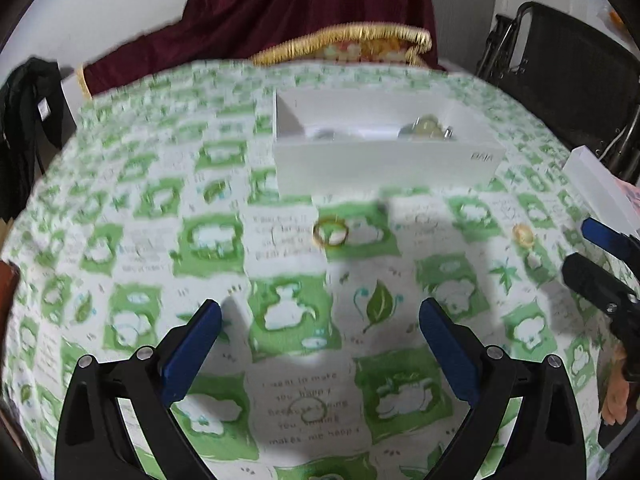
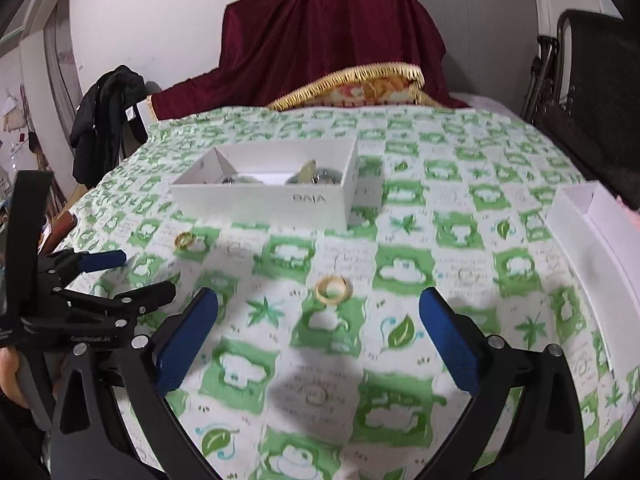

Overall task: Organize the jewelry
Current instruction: 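Move the left tool to the gold ring while the right tool approaches the cream ring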

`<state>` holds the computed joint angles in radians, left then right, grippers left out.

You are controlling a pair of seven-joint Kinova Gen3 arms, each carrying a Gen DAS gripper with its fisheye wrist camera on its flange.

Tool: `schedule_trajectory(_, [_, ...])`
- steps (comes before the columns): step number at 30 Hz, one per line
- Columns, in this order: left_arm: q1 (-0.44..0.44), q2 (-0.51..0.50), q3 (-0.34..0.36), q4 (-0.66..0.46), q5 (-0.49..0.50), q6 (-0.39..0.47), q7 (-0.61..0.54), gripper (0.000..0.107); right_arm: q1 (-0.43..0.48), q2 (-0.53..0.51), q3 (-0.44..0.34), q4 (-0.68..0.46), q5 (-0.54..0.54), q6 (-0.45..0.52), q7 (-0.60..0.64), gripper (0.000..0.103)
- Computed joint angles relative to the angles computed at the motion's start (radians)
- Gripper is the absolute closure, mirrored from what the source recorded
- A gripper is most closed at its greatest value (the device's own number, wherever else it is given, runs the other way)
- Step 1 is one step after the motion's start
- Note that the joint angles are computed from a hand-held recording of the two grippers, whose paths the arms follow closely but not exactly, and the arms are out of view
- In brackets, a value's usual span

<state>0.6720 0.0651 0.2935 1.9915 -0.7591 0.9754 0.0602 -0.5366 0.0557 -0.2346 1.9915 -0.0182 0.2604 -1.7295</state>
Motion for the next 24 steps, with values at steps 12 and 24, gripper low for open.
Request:
schedule_trajectory(12, [0.014, 0.016, -0.007, -0.013, 0.006, 0.020, -0.030, 0.008, -0.078, 0.075, 0.037, -0.106, 0.131, 0.228, -0.141, 0.004])
schedule_trajectory(24, [0.020, 0.018, -0.003, -0.019, 0.008, 0.035, -0.025, 0.008, -0.101, 0.092, 0.019, -0.128, 0.253, 0.285, -0.187, 0.004])
